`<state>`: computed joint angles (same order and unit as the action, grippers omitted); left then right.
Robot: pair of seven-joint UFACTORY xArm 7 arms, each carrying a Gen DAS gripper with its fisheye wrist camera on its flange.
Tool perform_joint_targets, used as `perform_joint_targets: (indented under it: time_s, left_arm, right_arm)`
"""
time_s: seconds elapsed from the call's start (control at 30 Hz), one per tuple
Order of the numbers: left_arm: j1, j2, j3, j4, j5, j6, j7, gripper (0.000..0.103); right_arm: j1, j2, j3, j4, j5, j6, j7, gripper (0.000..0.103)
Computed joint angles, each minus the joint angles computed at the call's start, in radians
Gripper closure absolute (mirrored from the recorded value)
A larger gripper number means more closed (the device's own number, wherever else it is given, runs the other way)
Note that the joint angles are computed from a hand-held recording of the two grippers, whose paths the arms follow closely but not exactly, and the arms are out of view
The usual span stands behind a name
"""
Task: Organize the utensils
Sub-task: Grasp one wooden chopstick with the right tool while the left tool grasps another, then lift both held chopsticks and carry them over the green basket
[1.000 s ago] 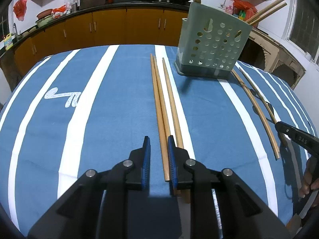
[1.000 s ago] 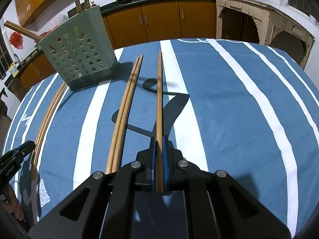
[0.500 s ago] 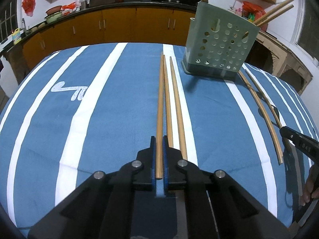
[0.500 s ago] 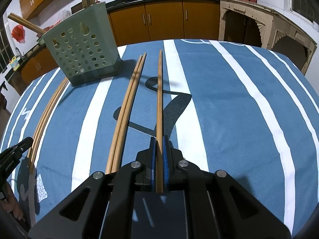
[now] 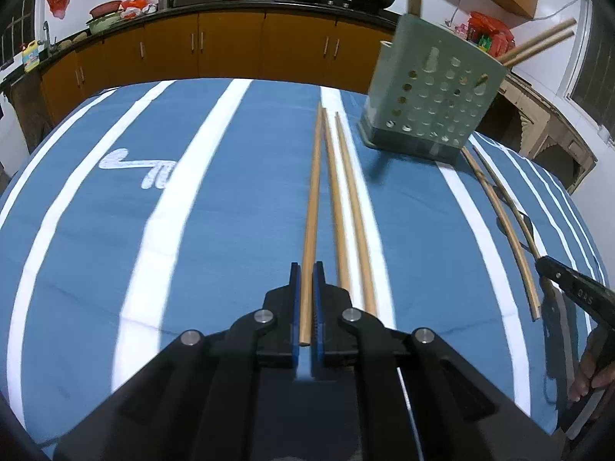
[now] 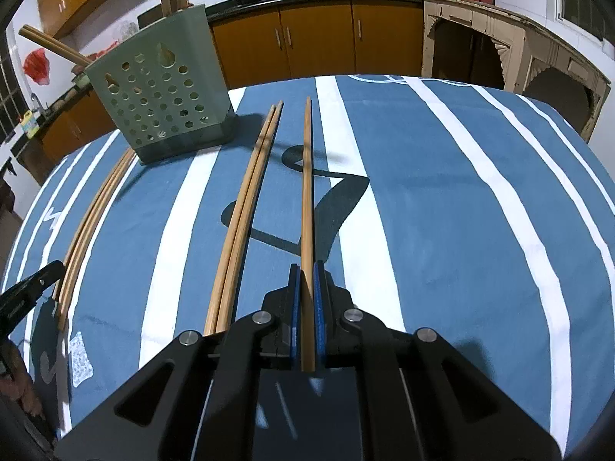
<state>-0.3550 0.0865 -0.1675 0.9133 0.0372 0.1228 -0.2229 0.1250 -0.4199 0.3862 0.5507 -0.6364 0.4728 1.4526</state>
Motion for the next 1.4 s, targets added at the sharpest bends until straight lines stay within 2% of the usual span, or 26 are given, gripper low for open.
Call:
perform_joint_targets:
  time_s: [0.2,0.3,0.43,0.63,0.73,0.87,1.1,1.4]
  left_arm:
    - [0.040,-0.005,-0.035,-0.006,-0.152,-0.001,0.137,0.096]
    - [0.036,-0.009,-0.036,-0.010,-0.185,0.000,0.166,0.095]
    - [0.024,-0.009,-0.026,-0.011,-0.172,0.007,0.157,0.095]
    - [0.005,-0.020,-0.003,-0.030,-0.080,-0.004,0.097,0.095]
    - [0.016,-0.029,-0.017,-0.034,-0.122,0.007,0.142,0.095]
    - [0.020,-0.074,-0.014,-0.060,-0.149,-0.022,0.180,0.095]
    - [-0.028,-0.160,0.034,-0.075,-0.364,-0.087,0.363,0.095]
    - [-0.247,-0.213,0.218,-0.010,-0.772,-0.166,0.700,0.095]
  right_arm:
    - [-0.006,-0.011,0.002,-0.015,0.002,-0.026,0.010,0.095]
    - [-0.006,-0.017,0.007,-0.020,0.006,-0.026,0.010,0.095]
    - [-0.005,-0.027,0.012,-0.028,0.013,-0.026,0.009,0.095]
    - [-0.013,-0.034,0.036,-0.031,-0.006,-0.017,0.024,0.095]
    - [-0.008,-0.059,0.028,-0.050,0.008,-0.035,0.038,0.095]
    - [-0.027,-0.136,0.058,-0.073,-0.004,-0.035,0.055,0.095]
    - [-0.084,-0.252,0.103,-0.075,-0.007,-0.025,0.057,0.095]
    - [-0.179,-0.344,0.146,-0.057,-0.003,-0.054,0.026,0.095]
